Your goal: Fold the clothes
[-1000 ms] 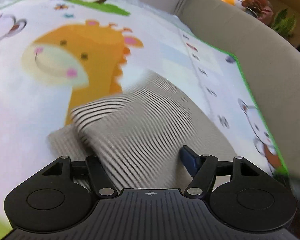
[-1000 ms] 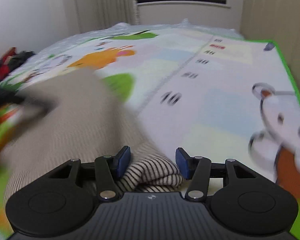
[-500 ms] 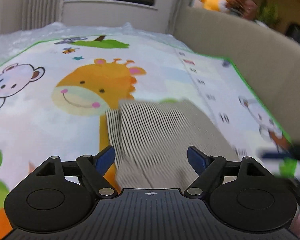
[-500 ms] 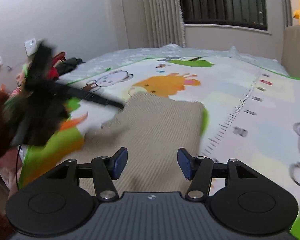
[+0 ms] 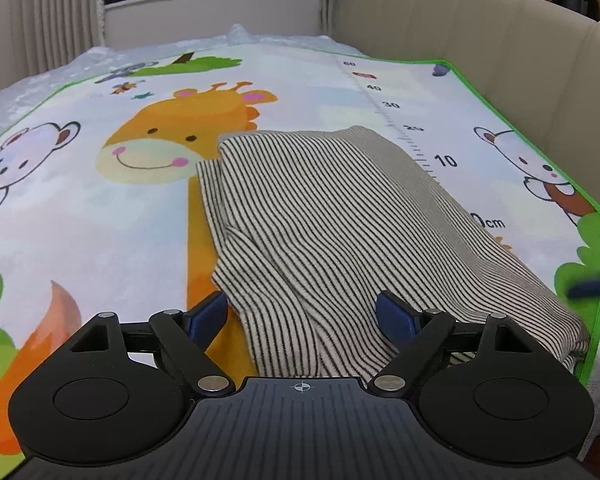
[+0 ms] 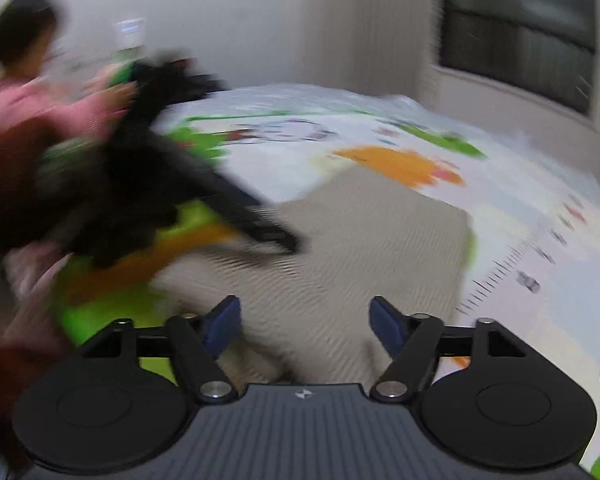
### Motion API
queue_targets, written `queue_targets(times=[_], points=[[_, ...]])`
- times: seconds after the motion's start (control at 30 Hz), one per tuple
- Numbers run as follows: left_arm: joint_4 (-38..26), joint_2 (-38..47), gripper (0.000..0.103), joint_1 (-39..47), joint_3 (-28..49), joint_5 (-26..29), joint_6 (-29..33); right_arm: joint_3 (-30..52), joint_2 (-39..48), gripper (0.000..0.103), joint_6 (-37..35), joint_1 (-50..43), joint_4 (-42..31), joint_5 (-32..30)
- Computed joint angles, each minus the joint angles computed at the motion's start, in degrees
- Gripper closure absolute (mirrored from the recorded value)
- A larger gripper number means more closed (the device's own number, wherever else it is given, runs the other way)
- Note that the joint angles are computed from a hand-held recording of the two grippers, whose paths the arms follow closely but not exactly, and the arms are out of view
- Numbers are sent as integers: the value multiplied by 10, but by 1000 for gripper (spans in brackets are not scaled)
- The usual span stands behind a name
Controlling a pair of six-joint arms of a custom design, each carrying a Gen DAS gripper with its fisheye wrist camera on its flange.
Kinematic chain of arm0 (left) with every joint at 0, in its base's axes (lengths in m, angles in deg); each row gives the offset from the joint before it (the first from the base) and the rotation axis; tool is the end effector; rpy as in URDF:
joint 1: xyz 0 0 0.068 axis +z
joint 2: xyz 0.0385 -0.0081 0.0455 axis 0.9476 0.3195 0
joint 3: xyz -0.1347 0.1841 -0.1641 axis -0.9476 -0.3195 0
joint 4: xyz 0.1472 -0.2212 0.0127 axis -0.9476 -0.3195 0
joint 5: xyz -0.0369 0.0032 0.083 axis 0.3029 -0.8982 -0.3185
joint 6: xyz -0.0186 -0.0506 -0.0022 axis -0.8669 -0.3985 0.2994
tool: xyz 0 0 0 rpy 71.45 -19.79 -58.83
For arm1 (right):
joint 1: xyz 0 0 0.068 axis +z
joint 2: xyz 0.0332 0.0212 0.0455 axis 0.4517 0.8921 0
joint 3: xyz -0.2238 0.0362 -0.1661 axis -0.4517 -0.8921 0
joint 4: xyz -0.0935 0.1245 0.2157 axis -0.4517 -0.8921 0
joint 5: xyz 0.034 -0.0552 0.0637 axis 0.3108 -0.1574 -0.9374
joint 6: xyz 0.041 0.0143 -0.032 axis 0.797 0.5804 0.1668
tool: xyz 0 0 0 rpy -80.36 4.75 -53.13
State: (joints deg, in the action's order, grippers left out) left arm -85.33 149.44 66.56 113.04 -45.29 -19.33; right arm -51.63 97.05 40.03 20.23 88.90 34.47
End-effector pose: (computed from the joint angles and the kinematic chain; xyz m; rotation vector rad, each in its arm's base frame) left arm 0.4028 -0.0497 0.1418 0.7215 2.2602 -0.4270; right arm 0.1954 -0.0064 0.1694 -0.6256 2.0874 0.1991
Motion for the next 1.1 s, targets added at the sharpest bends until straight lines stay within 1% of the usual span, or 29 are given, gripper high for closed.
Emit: queue_targets(times=[0.03, 0.07, 0.1, 0.17, 0.2, 0.27, 0.3, 0.33, 0.4, 0.47, 0.5, 0.53, 0.57, 0.6, 0.7, 0.77, 0.87, 0.93, 0.97, 1.0, 1.03, 1.1], points=[[1, -1, 15, 2, -2, 3, -1, -13, -17, 26, -16, 22, -1, 18], [2, -4, 15, 5, -4, 7, -1, -30, -27, 25, -27, 53, 11, 51], [5, -9, 14, 9, -9, 12, 1, -46, -23, 25, -32, 87, 38, 92], [15, -30, 11, 24, -30, 27, 14, -72, 14, 24, -39, 147, 109, 171], [20, -42, 8, 33, -41, 36, 21, -81, 38, 24, -44, 165, 143, 198], [24, -69, 8, 55, -67, 59, 47, -88, 76, 24, -51, 183, 196, 222], [23, -83, 8, 67, -80, 72, 64, -75, 88, 26, -31, 177, 189, 217], [10, -93, 7, 78, -85, 85, 78, -52, 101, 34, 4, 159, 166, 196], [-30, -106, 6, 98, -87, 112, 104, 11, 138, 35, 79, 93, 99, 109], [-74, -116, 6, 120, -87, 137, 135, 63, 176, 35, 139, 31, 53, 22], [-87, -119, 5, 127, -87, 144, 140, 76, 187, 35, 156, 11, 41, -8], [-94, -120, 5, 133, -88, 148, 140, 81, 189, 34, 160, 1, 35, -25], [-94, -121, 4, 137, -90, 147, 137, 69, 174, 33, 145, 9, 40, -12], [-87, -121, 4, 139, -94, 143, 133, 53, 152, 31, 123, 26, 48, 14], [-69, -114, 4, 136, -96, 125, 128, -10, 91, 27, 19, 108, 87, 123], [-74, -107, 4, 131, -93, 123, 132, -48, 65, 25, -48, 168, 123, 195], [-83, -102, 4, 120, -98, 123, 151, -104, 59, 25, -127, 240, 224, 274], [-76, -104, 3, 110, -110, 114, 165, -126, 66, 25, -166, 275, 279, 307], [-70, -104, 3, 105, -115, 105, 166, -126, 63, 25, -167, 282, 277, 306], [-66, -101, 2, 104, -116, 101, 163, -119, 55, 25, -158, 284, 259, 297], [-66, -98, 2, 106, -112, 105, 153, -103, 45, 33, -131, 274, 220, 271], [-69, -92, 2, 116, -102, 122, 126, -55, 49, 40, -55, 240, 133, 210]])
